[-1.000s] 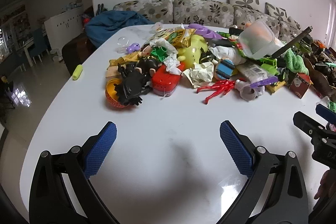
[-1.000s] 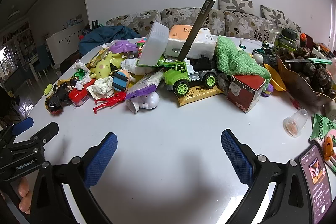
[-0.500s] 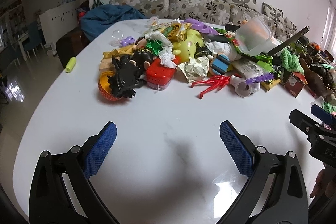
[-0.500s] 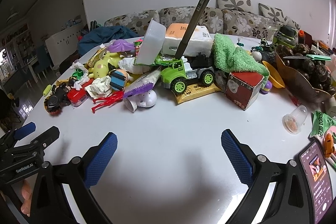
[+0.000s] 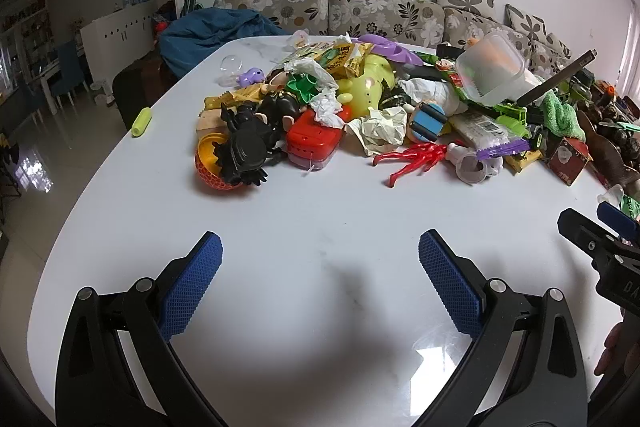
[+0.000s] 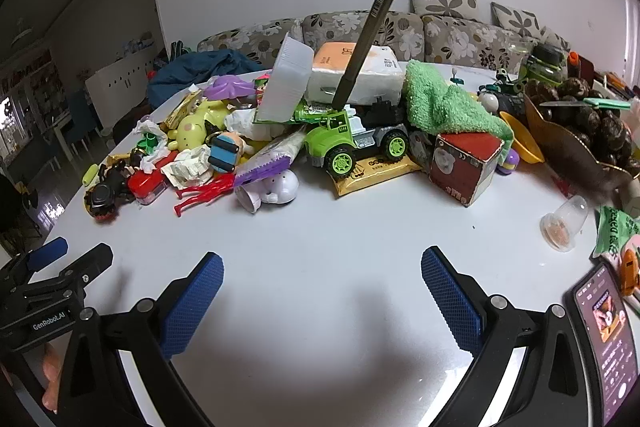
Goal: Collect trash
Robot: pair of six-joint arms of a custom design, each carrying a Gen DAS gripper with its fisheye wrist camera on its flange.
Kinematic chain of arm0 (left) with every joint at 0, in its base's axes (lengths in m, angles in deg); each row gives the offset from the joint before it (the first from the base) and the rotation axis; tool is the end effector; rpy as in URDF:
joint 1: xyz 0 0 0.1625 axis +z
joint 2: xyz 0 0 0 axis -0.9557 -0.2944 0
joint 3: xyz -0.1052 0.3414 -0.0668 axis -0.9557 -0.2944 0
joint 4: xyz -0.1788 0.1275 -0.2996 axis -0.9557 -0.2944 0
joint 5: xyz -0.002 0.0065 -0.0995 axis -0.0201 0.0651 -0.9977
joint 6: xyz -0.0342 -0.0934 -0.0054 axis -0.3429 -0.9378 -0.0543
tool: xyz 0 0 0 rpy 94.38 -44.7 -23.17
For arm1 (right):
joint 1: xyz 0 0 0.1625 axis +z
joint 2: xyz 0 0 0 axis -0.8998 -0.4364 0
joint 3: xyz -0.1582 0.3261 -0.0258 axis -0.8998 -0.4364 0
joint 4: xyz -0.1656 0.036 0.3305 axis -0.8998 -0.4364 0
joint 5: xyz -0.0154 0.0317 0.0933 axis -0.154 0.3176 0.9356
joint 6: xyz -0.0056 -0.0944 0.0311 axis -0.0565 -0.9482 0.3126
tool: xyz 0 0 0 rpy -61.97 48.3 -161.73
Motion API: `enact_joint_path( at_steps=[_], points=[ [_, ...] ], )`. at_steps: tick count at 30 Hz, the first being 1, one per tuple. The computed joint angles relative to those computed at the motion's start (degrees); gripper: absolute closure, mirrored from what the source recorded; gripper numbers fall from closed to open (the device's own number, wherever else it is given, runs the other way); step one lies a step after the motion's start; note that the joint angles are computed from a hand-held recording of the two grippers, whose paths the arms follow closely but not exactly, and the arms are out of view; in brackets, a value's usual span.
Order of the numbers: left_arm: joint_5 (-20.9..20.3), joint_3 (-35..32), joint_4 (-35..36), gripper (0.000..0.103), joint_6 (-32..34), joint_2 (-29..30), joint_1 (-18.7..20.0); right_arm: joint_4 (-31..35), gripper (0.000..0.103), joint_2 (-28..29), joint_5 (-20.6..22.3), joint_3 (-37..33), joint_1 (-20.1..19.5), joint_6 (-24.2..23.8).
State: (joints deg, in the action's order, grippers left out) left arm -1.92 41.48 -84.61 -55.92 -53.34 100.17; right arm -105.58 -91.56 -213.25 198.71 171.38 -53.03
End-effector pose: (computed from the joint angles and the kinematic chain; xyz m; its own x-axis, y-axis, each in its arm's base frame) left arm -0.4563 -0.4502 0.0898 -0.5948 0.6016 -0.5332 0.7927 0.5492 -0.2645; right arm 0.1580 -0.3524 0.4020 -0.6689 0.5468 0.5036 -0.2463 0.4762 -0.8441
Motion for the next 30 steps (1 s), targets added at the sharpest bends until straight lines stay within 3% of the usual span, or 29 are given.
enact_joint_path(
  at_steps=[30],
  points=[
    [-0.27, -0.11, 0.22, 0.007, 0.52, 0.28, 0.14, 0.40, 0.005, 0.17, -0.22, 0.05, 0.13, -0.09]
  ],
)
